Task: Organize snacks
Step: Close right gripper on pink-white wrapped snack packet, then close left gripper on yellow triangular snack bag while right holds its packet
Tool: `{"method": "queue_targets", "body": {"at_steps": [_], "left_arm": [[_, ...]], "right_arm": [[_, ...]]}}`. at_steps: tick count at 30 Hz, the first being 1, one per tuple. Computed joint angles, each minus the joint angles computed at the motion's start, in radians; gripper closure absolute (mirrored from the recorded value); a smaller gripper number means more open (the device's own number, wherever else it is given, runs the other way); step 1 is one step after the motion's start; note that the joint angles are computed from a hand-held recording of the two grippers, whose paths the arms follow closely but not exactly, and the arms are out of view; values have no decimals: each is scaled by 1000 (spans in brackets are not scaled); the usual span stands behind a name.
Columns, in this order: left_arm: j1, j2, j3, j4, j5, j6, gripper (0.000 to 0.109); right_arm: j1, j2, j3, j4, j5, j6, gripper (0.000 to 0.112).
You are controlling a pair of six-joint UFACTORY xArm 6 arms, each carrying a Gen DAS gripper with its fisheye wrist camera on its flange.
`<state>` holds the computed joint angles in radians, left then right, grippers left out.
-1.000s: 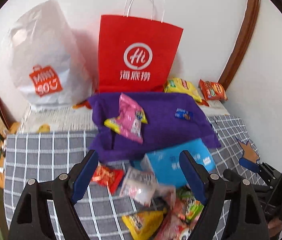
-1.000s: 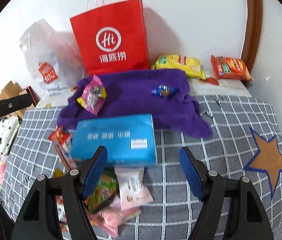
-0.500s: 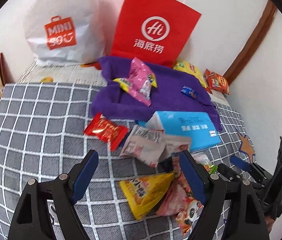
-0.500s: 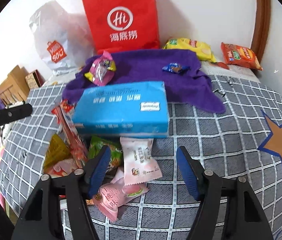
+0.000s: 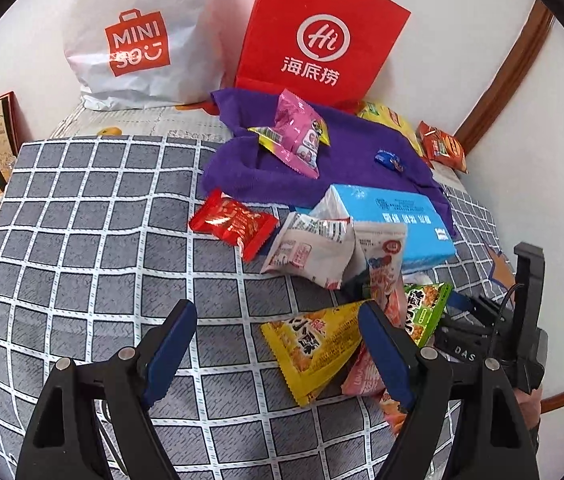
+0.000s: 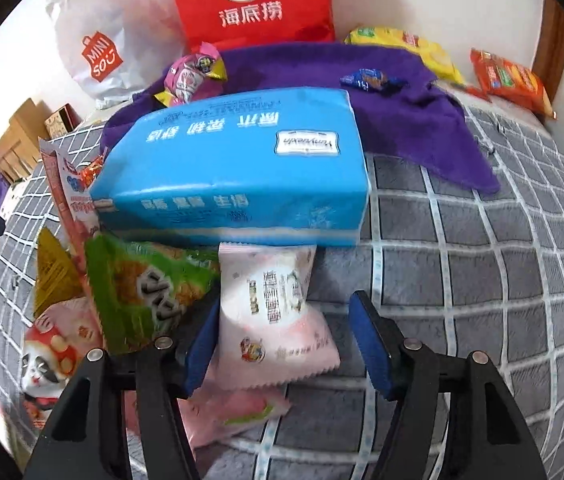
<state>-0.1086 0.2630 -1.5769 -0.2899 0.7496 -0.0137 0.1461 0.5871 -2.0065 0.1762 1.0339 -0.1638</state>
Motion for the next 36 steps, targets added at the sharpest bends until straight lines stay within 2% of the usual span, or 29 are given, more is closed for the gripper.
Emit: {"method": "queue_targets", "body": {"at_steps": [1, 3, 7, 10, 13, 20, 22, 28, 31, 33, 36], "left_arm": [[-1, 2, 1, 2, 1, 0, 27], [-2, 4, 4, -4, 0, 6, 27], [-4, 6, 11, -12, -4, 14, 27], [-10, 14, 8, -1, 4, 11, 27], [-16, 20, 13, -44, 2, 47, 27], [-52, 74, -24, -19, 25, 26, 27], [-61, 89, -32, 1, 18, 7, 27], [-69, 111, -21, 21, -43, -36, 28], [-72, 119, -14, 8, -77, -43, 35], [-69, 120, -14, -15, -85, -20, 47], [-61, 102, 9, 13, -100, -45, 48]], "right_arm": [[2, 0, -1, 3, 0, -18, 66], [4, -17, 20, -5, -12, -44, 70], [-4, -96, 135, -41, -105, -39, 70], [-22, -151, 213, -97, -171, 11, 70], [-42, -177, 255, -158, -212, 59, 70], [-74, -178, 295, -157, -216, 97, 69], [-71, -184, 324, -164, -262, 109, 69], [-73, -172, 306, -148, -254, 111, 68], [-76, -169, 304, -130, -253, 105, 65], [-78, -162, 295, -127, -250, 113, 65], [-75, -160, 293, -140, -250, 118, 65]]}}
